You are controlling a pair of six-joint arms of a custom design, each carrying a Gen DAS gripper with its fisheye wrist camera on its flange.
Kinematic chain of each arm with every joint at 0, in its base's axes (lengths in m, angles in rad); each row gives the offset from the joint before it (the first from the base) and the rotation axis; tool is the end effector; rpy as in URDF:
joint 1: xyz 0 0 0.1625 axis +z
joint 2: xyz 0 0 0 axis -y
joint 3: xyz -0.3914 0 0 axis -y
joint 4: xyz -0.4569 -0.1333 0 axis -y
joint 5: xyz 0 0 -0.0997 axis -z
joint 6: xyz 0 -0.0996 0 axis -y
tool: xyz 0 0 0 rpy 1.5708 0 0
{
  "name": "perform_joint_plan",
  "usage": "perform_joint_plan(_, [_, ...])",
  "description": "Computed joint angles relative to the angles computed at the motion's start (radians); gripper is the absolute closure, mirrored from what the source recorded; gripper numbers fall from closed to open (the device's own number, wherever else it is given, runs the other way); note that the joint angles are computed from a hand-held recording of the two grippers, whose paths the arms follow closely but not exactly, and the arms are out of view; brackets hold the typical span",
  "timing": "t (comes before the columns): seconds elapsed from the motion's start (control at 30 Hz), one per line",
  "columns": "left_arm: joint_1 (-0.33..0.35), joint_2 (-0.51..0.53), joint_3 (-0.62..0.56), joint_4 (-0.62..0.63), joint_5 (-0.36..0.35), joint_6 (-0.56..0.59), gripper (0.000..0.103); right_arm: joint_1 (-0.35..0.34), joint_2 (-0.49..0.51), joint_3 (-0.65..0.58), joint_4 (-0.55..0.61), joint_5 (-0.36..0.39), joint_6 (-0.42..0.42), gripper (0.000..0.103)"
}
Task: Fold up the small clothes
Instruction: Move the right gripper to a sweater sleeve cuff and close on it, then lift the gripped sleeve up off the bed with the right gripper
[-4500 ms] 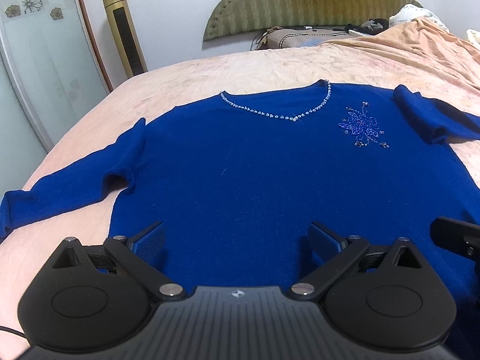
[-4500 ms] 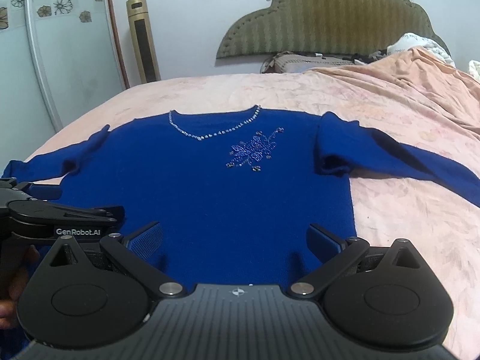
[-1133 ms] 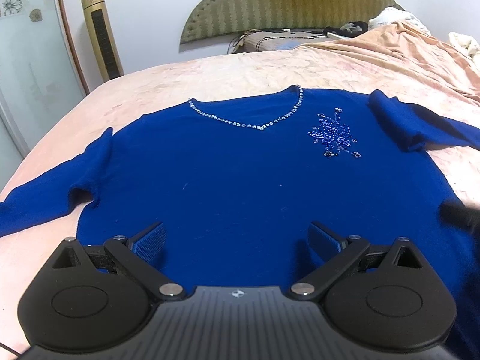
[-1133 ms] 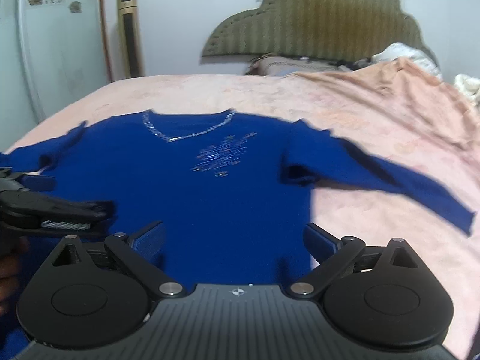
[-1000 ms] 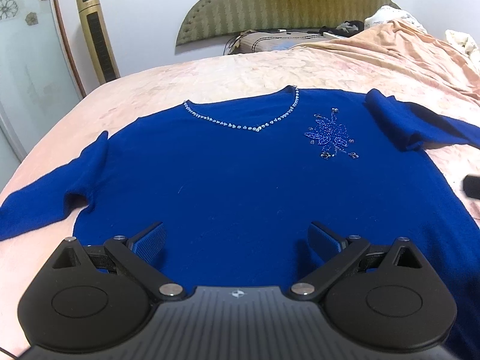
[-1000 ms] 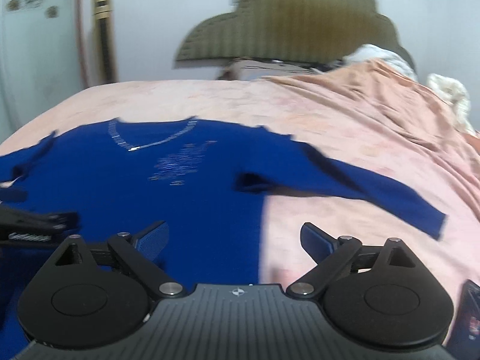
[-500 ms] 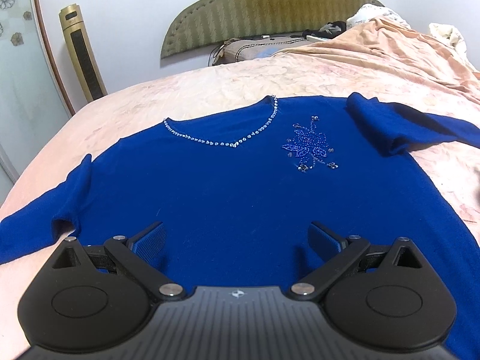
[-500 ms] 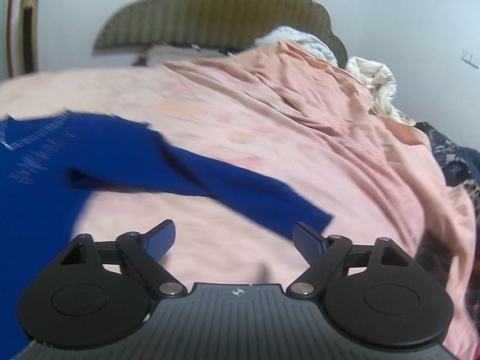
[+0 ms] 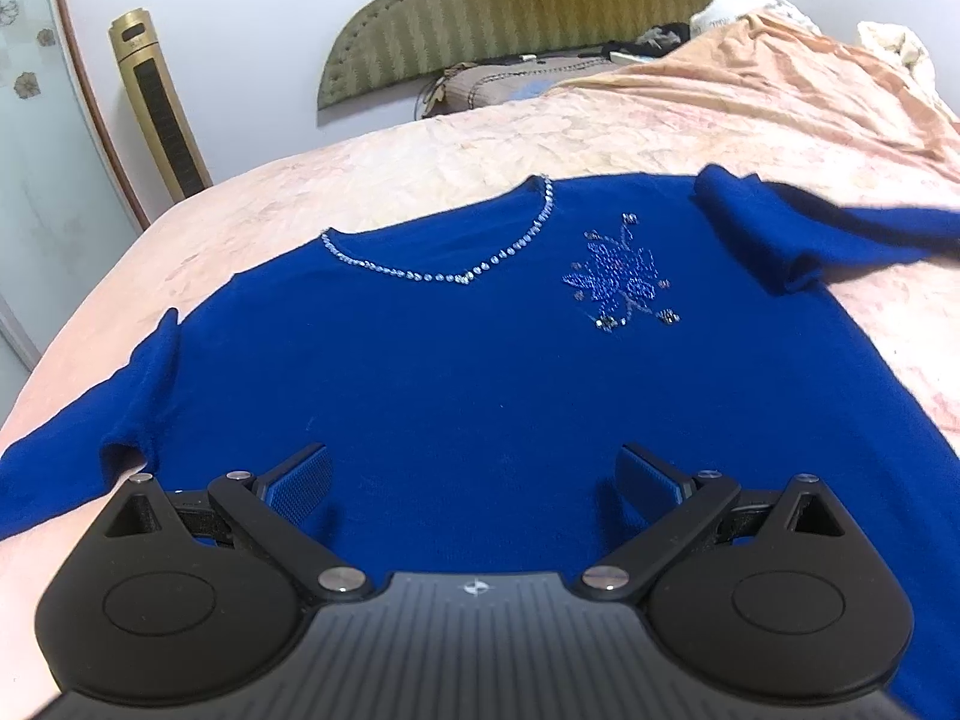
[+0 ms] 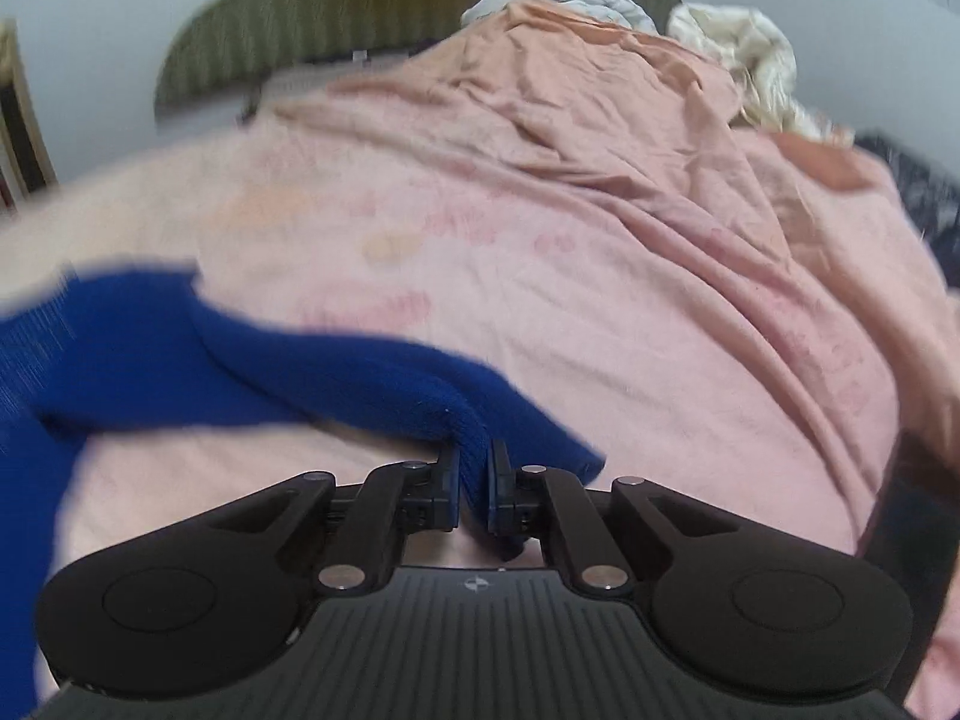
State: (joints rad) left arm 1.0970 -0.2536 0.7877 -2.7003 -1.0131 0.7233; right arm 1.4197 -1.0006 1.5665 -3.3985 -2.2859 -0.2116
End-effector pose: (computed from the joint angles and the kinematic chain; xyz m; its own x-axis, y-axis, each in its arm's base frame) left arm -0.2461 -0.8876 0.0141 -0.4175 0.5798 -0.6997 0.8725 0.4708 -0.1304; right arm -0.0380 -0.7012 0.3191 -0.6475 0.6517 0.3950 -0.0923 0.4475 -0.8895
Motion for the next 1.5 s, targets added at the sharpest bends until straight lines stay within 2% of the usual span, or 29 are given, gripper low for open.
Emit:
perform_joint_plan(0.07, [-0.002,0.001,0.004,-0.017,0.013,0.018,0.002,-0.010,-0.077,0.055,0.012,0.102,0.097,0.093])
perform_joint_plan(0.13, [-0.001,0.004,-0.001,-0.029,0.019,0.026,0.002,-0.013,-0.124,0.071,0.025,0.139,0.131,0.094])
perform_joint_plan(0.17, [-0.001,0.008,-0.010,-0.024,0.020,0.021,0.002,-0.012,-0.132,0.062,0.030,0.129,0.129,0.094])
perform_joint_plan(0.27, [-0.002,0.025,-0.047,0.011,0.027,-0.009,0.002,-0.015,-0.097,-0.040,0.039,0.014,0.087,0.094])
perform_joint_plan(0.3, [-0.003,0.028,-0.053,0.017,0.029,-0.013,0.002,-0.024,-0.072,-0.089,0.043,-0.036,0.080,0.094])
perform_joint_plan(0.33, [-0.003,0.029,-0.054,0.019,0.029,-0.012,0.002,-0.031,-0.030,-0.154,0.039,-0.116,0.060,0.093])
perform_joint_plan(0.37, [-0.004,0.028,-0.050,0.016,0.028,-0.006,0.002,-0.037,0.026,-0.233,0.030,-0.219,0.028,0.076])
perform_joint_plan(0.4, [-0.005,0.025,-0.043,0.011,0.026,0.001,0.001,-0.044,0.086,-0.317,0.030,-0.324,0.006,0.067])
perform_joint_plan(0.43, [-0.005,0.020,-0.035,0.006,0.025,0.010,0.002,-0.052,0.126,-0.369,0.021,-0.391,0.013,0.043])
perform_joint_plan(0.47, [-0.004,0.015,-0.026,-0.001,0.019,0.020,0.002,-0.056,0.146,-0.388,-0.027,-0.417,0.022,0.038])
perform_joint_plan(0.5, [-0.003,0.012,-0.020,-0.009,0.014,0.029,0.002,-0.054,0.147,-0.370,-0.105,-0.401,0.029,0.037])
perform_joint_plan(0.53, [-0.003,0.015,-0.021,-0.018,0.014,0.038,0.002,-0.054,0.122,-0.311,-0.172,-0.343,0.053,0.038])
perform_joint_plan(0.57, [-0.003,0.020,-0.027,-0.023,0.017,0.042,0.002,-0.061,0.087,-0.242,-0.209,-0.265,0.089,0.034])
perform_joint_plan(0.67, [-0.003,0.028,-0.047,0.007,0.013,0.023,0.002,-0.073,0.011,-0.109,-0.160,-0.157,0.274,0.031])
perform_joint_plan(0.77, [-0.003,0.025,-0.044,0.021,0.006,0.015,0.002,-0.113,-0.065,-0.002,-0.092,0.017,0.499,0.031])
perform_joint_plan(0.83, [-0.004,0.022,-0.034,0.015,0.010,0.026,0.002,-0.140,-0.068,0.008,-0.095,0.076,0.586,0.031])
perform_joint_plan(0.87, [-0.005,0.021,-0.030,0.008,0.013,0.033,0.002,-0.145,-0.055,-0.003,-0.120,0.078,0.593,0.032])
perform_joint_plan(0.93, [-0.006,0.021,-0.025,-0.011,0.021,0.047,0.002,-0.152,-0.013,-0.050,-0.191,0.039,0.556,0.037])
perform_joint_plan(1.0, [-0.006,0.025,-0.030,-0.021,0.029,0.054,0.002,-0.161,0.004,-0.076,-0.215,0.030,0.553,0.050])
perform_joint_plan(1.07, [-0.005,0.033,-0.044,-0.016,0.036,0.052,0.002,-0.166,-0.004,-0.080,-0.183,0.047,0.554,0.094])
perform_joint_plan(1.13, [-0.004,0.041,-0.060,0.001,0.040,0.043,0.002,-0.154,-0.022,-0.068,-0.180,0.046,0.505,0.093])
perform_joint_plan(1.27, [-0.003,0.046,-0.068,0.016,0.040,0.040,0.002,-0.098,-0.031,-0.108,-0.216,-0.073,0.268,0.093])
perform_joint_plan(1.33, [-0.003,0.045,-0.063,0.014,0.036,0.041,0.002,-0.090,-0.042,-0.135,-0.195,-0.118,0.239,0.094])
perform_joint_plan(1.37, [-0.003,0.045,-0.063,0.017,0.037,0.038,0.002,-0.093,-0.052,-0.142,-0.145,-0.131,0.259,0.086])
perform_joint_plan(1.4, [-0.004,0.045,-0.062,0.022,0.037,0.034,0.002,-0.103,-0.073,-0.137,-0.054,-0.136,0.320,0.076])
perform_joint_plan(1.43, [-0.004,0.043,-0.060,0.025,0.036,0.032,0.002,-0.120,-0.094,-0.116,-0.001,-0.111,0.396,0.049])
perform_joint_plan(1.47, [-0.004,0.040,-0.056,0.023,0.034,0.034,0.002,-0.134,-0.114,-0.082,0.009,-0.084,0.488,0.030])
perform_joint_plan(1.5, [-0.003,0.037,-0.050,0.013,0.030,0.041,0.002,-0.145,-0.121,-0.052,-0.023,-0.051,0.558,0.032])
